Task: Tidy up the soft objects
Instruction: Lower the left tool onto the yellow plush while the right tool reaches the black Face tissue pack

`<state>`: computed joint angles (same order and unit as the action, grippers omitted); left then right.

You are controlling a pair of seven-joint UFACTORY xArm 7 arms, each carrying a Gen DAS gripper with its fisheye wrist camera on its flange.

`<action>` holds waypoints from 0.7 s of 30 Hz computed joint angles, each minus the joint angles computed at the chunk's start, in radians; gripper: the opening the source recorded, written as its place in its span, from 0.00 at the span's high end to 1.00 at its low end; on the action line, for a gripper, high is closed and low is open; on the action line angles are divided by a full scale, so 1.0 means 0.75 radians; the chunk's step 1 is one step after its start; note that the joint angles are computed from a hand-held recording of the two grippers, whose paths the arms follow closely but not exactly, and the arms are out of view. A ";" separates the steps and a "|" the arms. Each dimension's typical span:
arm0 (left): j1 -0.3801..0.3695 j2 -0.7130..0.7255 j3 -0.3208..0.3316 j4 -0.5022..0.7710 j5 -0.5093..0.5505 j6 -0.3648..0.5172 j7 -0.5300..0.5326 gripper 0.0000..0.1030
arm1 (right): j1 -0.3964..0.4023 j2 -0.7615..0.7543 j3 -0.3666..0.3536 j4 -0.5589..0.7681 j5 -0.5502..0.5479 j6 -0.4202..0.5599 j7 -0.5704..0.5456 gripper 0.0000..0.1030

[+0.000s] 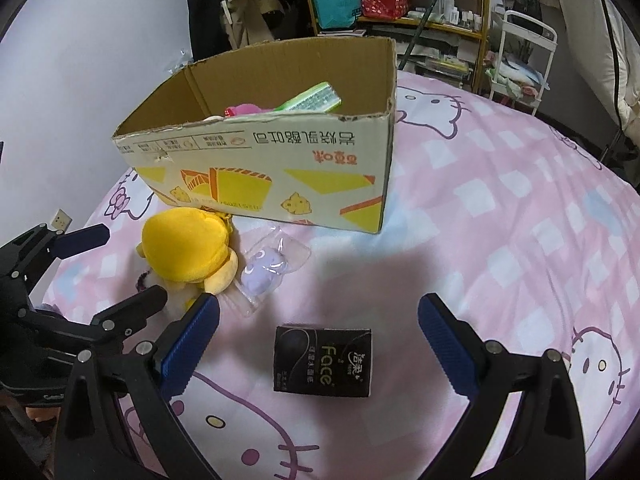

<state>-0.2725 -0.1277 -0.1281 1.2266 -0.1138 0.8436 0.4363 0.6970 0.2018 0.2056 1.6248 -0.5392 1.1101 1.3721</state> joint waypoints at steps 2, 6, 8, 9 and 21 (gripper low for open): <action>-0.001 0.009 -0.003 0.002 0.013 0.001 -0.005 0.15 | -0.004 0.002 0.001 -0.002 0.017 0.000 -0.008 0.00; -0.001 0.022 -0.003 0.001 0.016 -0.032 -0.019 0.15 | -0.015 0.001 0.000 -0.012 0.053 -0.012 -0.015 0.00; 0.000 0.042 0.000 0.020 0.003 -0.020 -0.025 0.15 | -0.019 0.004 0.000 -0.012 0.066 -0.015 -0.020 0.00; 0.001 0.050 -0.001 0.028 0.007 -0.016 -0.031 0.15 | -0.020 0.005 -0.001 -0.012 0.073 -0.014 -0.021 0.00; -0.012 0.160 -0.020 0.104 0.065 0.041 -0.052 0.15 | -0.052 0.007 0.004 -0.036 0.180 -0.042 -0.066 0.02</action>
